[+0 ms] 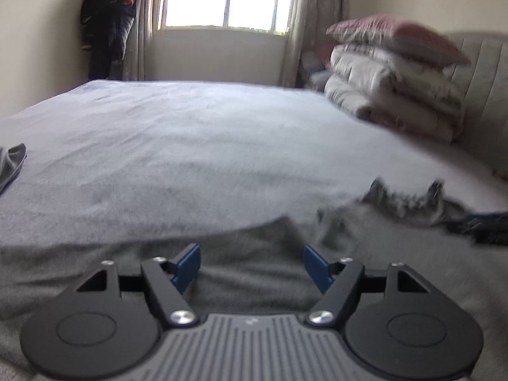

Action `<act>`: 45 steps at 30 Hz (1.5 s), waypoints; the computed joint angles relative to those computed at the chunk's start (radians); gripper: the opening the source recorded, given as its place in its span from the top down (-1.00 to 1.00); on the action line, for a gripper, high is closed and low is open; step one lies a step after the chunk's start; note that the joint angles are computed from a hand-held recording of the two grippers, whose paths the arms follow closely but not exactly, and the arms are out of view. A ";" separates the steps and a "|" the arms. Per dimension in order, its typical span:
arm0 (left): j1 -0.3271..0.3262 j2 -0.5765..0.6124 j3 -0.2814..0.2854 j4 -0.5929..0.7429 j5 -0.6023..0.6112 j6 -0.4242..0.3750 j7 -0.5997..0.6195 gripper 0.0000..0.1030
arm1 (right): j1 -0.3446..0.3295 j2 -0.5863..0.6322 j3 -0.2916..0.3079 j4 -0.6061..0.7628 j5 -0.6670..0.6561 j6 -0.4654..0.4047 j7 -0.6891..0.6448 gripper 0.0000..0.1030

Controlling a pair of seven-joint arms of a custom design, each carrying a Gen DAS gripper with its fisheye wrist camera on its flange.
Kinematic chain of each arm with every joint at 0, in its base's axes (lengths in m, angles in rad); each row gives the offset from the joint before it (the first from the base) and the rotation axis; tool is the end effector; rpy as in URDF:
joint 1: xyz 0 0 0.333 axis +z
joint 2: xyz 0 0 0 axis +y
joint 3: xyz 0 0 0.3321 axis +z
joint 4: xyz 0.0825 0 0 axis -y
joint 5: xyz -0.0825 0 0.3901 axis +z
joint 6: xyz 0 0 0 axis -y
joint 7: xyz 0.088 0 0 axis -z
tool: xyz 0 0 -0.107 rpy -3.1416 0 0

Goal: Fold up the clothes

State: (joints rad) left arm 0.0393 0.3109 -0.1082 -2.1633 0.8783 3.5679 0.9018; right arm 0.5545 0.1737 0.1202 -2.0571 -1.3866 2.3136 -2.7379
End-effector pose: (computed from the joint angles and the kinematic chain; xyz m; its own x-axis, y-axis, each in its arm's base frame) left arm 0.5793 -0.1316 0.3740 -0.4086 -0.9091 0.0812 -0.5218 0.1597 -0.8380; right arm 0.4845 0.3605 0.3853 -0.3218 -0.9468 0.0080 -0.5093 0.1660 -0.8444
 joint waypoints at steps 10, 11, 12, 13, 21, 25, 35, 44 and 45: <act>-0.001 -0.018 0.002 -0.007 -0.011 0.022 -0.082 -0.43 | -0.054 -0.151 0.040 -0.182 0.071 -0.091 0.234 -0.17; 0.000 -0.029 -0.006 -0.017 -0.012 0.035 -0.095 -0.43 | -0.050 -0.144 0.047 -0.168 0.059 -0.070 0.226 -0.17; 0.002 -0.037 -0.014 -0.023 0.001 0.049 -0.108 -0.44 | -0.045 -0.132 0.053 -0.149 0.048 -0.049 0.219 -0.17; 0.003 -0.047 -0.022 -0.031 0.021 0.066 -0.119 -0.45 | -0.038 -0.117 0.059 -0.126 0.043 -0.022 0.202 -0.17; -0.068 -0.119 -0.021 -0.148 0.110 0.105 0.046 -0.54 | 0.088 0.035 0.066 0.035 0.096 -0.034 -0.040 -0.21; -0.050 -0.146 -0.030 -0.173 0.221 0.058 -0.037 -0.62 | 0.123 -0.024 0.067 -0.030 0.119 -0.069 0.003 -0.35; -0.042 -0.274 -0.008 -0.332 0.241 0.056 -0.010 -1.00 | 0.166 -0.137 0.141 -0.169 0.167 -0.136 0.079 -0.50; -0.042 -0.286 -0.003 -0.371 0.171 0.071 0.062 -1.00 | 0.181 -0.143 0.167 -0.198 0.158 -0.187 0.203 -0.64; -0.041 -0.284 -0.002 -0.370 0.176 0.073 0.058 -1.00 | 0.184 -0.145 0.169 -0.199 0.160 -0.192 0.206 -0.64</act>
